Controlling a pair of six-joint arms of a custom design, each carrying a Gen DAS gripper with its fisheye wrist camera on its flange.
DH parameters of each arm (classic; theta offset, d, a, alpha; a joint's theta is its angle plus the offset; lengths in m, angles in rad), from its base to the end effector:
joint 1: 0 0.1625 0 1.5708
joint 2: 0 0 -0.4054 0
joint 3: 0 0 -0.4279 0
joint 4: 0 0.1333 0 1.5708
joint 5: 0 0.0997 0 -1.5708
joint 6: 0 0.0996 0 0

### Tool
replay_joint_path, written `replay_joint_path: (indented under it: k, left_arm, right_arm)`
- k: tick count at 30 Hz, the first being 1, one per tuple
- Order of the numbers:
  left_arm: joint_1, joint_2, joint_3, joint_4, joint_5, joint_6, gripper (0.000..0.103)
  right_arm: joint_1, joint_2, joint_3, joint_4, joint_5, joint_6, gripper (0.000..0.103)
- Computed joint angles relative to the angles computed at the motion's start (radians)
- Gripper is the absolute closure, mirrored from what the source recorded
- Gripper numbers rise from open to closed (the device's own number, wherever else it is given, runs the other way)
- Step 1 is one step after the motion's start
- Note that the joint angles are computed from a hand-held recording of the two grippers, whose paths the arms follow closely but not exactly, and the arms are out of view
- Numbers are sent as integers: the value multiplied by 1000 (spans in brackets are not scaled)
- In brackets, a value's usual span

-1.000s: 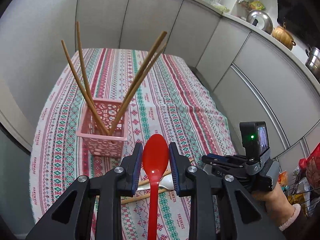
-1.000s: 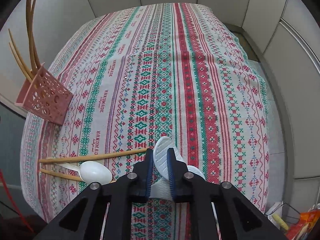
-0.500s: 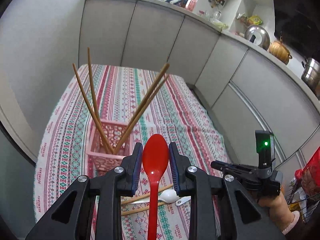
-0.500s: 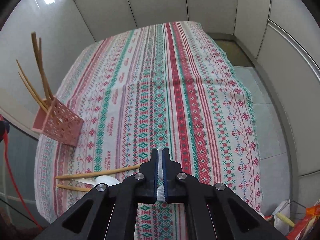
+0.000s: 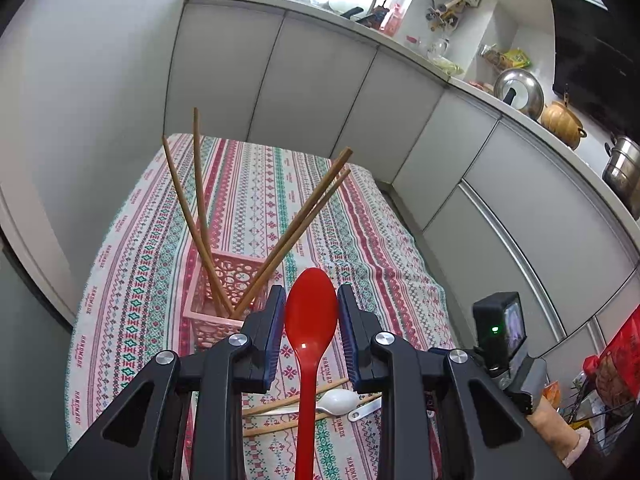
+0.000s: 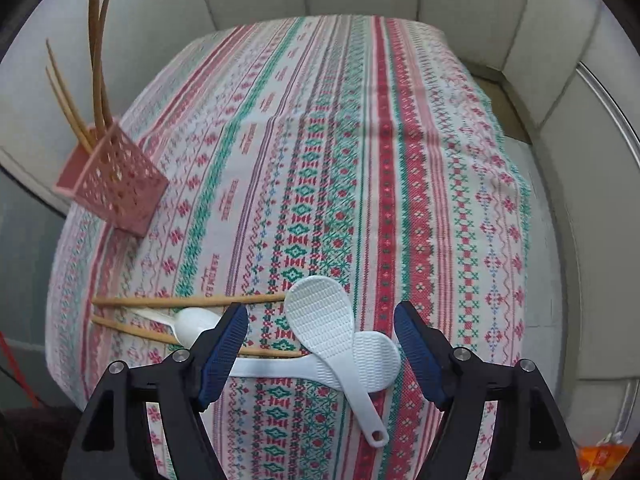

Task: Organize utensils
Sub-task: 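Close the right tool on the white rice paddle handle and lift it, then drop the red spoon into the pink basket with the left tool while the right tool carries the paddle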

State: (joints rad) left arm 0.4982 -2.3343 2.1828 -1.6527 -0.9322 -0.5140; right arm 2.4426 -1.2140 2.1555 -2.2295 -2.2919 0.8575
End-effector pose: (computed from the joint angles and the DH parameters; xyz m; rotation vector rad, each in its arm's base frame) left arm -0.1347 -0.2926 0.4652 0.6496 2.6481 -0.8660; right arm 0.4019 -0.2496 0.0968 0.1476 -2.4255 0.4720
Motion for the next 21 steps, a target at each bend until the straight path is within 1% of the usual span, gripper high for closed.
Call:
replay_joint_path:
  k: [3, 5, 6, 7, 8, 9, 10, 13, 16, 19, 21]
  left_arm:
    - [3, 3, 8, 7, -4, 4, 75]
    - [3, 4, 12, 12, -6, 6, 75]
    - [3, 2, 15, 13, -6, 9, 75]
    - [3, 2, 17, 14, -6, 10, 75]
    - [5, 3, 18, 13, -6, 13, 75]
    - [10, 3, 20, 8, -7, 20, 75]
    - [11, 2, 21, 7, -5, 22, 75]
    - [17, 0, 23, -3, 0, 30, 75]
    - [16, -6, 17, -15, 5, 28, 75]
    - [9, -10, 9, -48, 25, 46, 75]
    - [-6, -9, 6, -89, 65, 68, 75]
  right_arm:
    - [-22, 38, -13, 32, 9, -35, 26]
    - [-37, 63, -22, 60, 1, -44, 29]
    - [-45, 74, -24, 72, -4, -41, 33]
    - [-52, 81, -23, 73, -4, -46, 43]
    - [-58, 79, -10, 32, 4, -65, 49]
    - [-61, 73, 1, -1, 11, -82, 51]
    - [-61, 75, 2, -10, 7, -87, 56]
    - [-61, 66, 19, -53, 9, -98, 56]
    - [-58, 35, 44, -98, 14, -83, 56]
    - [-27, -2, 51, -117, -25, -60, 56]
    - [4, -30, 58, -149, -56, -47, 56]
